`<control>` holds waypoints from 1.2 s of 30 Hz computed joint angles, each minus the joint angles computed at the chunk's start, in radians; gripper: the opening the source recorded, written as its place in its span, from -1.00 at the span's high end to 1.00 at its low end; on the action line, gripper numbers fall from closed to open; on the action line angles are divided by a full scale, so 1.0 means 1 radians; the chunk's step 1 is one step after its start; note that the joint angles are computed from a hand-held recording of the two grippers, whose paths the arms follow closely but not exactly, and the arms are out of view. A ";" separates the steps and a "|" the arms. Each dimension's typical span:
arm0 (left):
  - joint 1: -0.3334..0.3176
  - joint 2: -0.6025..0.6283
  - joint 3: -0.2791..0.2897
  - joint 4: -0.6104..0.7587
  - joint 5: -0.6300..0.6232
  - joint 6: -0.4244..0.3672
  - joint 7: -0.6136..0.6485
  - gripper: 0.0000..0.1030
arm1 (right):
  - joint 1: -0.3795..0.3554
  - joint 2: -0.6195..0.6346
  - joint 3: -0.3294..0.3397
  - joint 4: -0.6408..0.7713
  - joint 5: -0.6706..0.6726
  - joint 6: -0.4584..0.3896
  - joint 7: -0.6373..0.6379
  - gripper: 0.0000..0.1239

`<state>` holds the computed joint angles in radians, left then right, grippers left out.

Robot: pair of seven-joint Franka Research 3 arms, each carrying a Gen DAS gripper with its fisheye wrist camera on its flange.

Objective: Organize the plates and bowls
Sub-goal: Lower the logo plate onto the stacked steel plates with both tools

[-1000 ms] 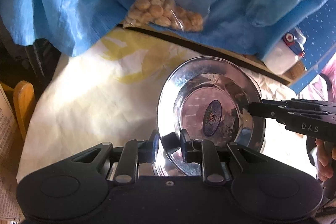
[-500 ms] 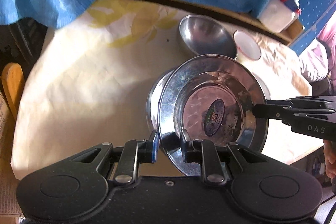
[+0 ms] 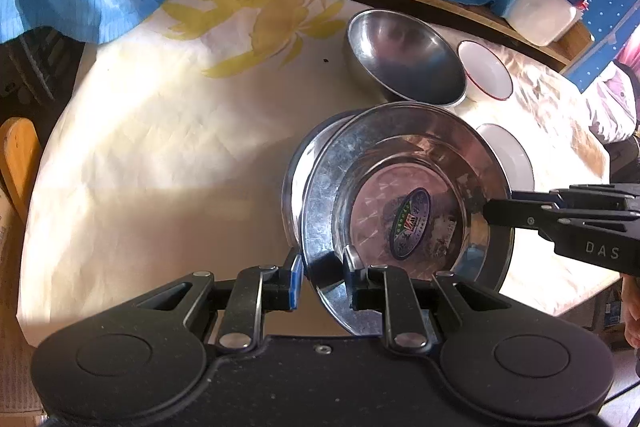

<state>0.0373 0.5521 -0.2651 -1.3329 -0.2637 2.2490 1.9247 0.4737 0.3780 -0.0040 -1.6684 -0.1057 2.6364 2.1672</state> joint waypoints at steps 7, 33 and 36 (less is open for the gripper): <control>-0.016 0.028 0.007 0.045 0.032 -0.003 -0.030 0.56 | 0.002 0.020 -0.006 0.025 -0.002 -0.011 -0.006 0.72; -0.056 0.053 0.022 0.107 0.130 -0.055 -0.061 0.54 | 0.006 0.043 -0.007 0.073 -0.015 -0.077 0.013 0.71; -0.060 0.058 0.025 0.118 0.138 -0.063 -0.065 0.53 | 0.008 0.046 -0.008 0.078 -0.018 -0.082 0.014 0.71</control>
<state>-0.0231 0.6103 -0.2405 -1.2150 -0.1259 2.1864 1.8596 0.4816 0.4238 -0.0122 -1.5902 -0.1235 2.5549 2.1813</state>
